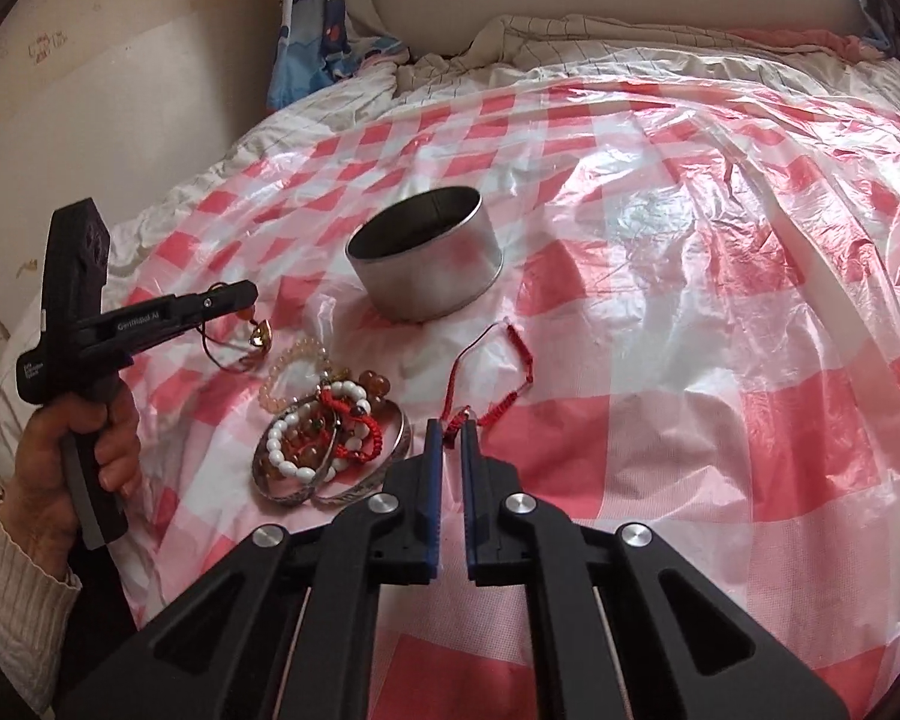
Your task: Organize jewelry
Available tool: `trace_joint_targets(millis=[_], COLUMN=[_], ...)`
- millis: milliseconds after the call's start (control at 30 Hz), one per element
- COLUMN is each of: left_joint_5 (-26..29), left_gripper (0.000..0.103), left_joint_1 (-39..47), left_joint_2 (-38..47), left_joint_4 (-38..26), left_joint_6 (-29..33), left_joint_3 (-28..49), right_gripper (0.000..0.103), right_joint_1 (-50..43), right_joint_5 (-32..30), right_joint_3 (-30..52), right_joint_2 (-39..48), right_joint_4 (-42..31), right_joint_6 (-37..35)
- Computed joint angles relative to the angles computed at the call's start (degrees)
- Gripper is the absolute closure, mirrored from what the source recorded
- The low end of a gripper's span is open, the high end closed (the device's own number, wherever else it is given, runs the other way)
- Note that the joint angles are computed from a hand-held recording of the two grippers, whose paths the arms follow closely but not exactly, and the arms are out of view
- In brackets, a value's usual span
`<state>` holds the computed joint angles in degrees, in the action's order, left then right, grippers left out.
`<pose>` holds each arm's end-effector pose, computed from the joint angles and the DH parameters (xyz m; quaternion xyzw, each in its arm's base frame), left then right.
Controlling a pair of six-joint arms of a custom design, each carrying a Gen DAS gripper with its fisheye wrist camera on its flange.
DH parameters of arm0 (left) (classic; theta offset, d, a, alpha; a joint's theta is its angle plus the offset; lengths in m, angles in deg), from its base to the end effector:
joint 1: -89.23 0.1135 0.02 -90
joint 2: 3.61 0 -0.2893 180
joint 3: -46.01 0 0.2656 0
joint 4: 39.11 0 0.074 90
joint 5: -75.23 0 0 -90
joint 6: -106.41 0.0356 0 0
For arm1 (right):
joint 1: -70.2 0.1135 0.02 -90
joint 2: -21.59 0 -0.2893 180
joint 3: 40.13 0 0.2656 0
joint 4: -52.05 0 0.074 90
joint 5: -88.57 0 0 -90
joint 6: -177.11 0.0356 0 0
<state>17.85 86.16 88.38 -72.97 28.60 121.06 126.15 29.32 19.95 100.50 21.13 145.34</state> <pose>0.3483 -0.0379 0.2447 0.2134 0.8836 -0.2381 0.3420 0.1737 0.2246 0.2318 0.1092 0.9033 0.1433 0.3892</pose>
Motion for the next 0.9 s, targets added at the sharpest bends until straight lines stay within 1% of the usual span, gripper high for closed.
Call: trace_joint_targets(millis=[133,233,300,367,400,433,600,667,700,733,767,800,833,900], left_joint_5=[-2.78,-7.47,-10.79,-15.3,-16.69,-17.42,-18.52,-19.61,-20.36,-21.3,-22.56,-24.15,-24.8,-24.3], left_gripper=[0.1,0.1,0.1,0.1,0.1,0.1,0.099,0.099,0.099,0.095,0.09,0.083,0.081,0.081], left_joint_1=[-0.93,-1.93,-2.9,-4.33,-4.88,-5.17,-5.39,-5.7,-5.99,-6.34,-6.8,-7.22,-7.34,-7.16], left_joint_2=[0.46,0.17,0.6,0.72,0.7,0.74,1.4,1.8,2.08,2.47,3.03,3.02,2.91,3.03], left_joint_4=[-0.54,0.12,-0.26,0.39,0.62,0.65,0.44,0.44,0.35,0.12,-0.15,0.69,1.34,0.92], left_joint_6=[0.91,2.56,4.06,5.41,5.97,6.07,6.29,6.45,6.61,6.85,7.14,7.12,7.25,7.48], left_joint_3=[0.42,0.03,0.04,-0.55,-0.84,-0.91,-0.66,-0.65,-0.59,-0.47,-0.31,-0.87,-1.31,-1.12], right_gripper=[0.097,0.097,0.097,0.068,0.041,0.037,0.037,0.037,0.045,0.061,0.07,0.084,0.089,0.095], right_joint_1=[0.65,1.46,0.88,-0.61,-0.98,-1.01,-4.22,-4.82,-5.02,-4.88,-4.64,-4.64,-4.72,-5.59], right_joint_5=[2.96,5.29,4.55,1.64,1.48,2.09,-0.45,-1.48,-2.49,-2.64,-2.98,-3.76,-4.39,-7.0], right_joint_3=[-1.6,-1.22,-0.75,-0.82,-0.41,0.39,3.78,7.26,9.2,9.77,10.24,10.05,9.18,4.94], right_joint_2=[-2.73,-3.16,-2.46,-1.34,-0.44,0.56,5.27,9.55,11.86,12.92,13.26,13.11,12.52,9.44], right_joint_4=[2.13,2.01,0.83,0.51,-0.06,-0.91,0.04,-3.5,-5.65,-5.86,-5.95,-5.48,-4.43,0.58], right_joint_6=[0.01,-0.75,-0.15,1.02,1.53,1.53,-2.64,-3.79,-4.42,-5.34,-6.13,-6.46,-6.17,-4.91])
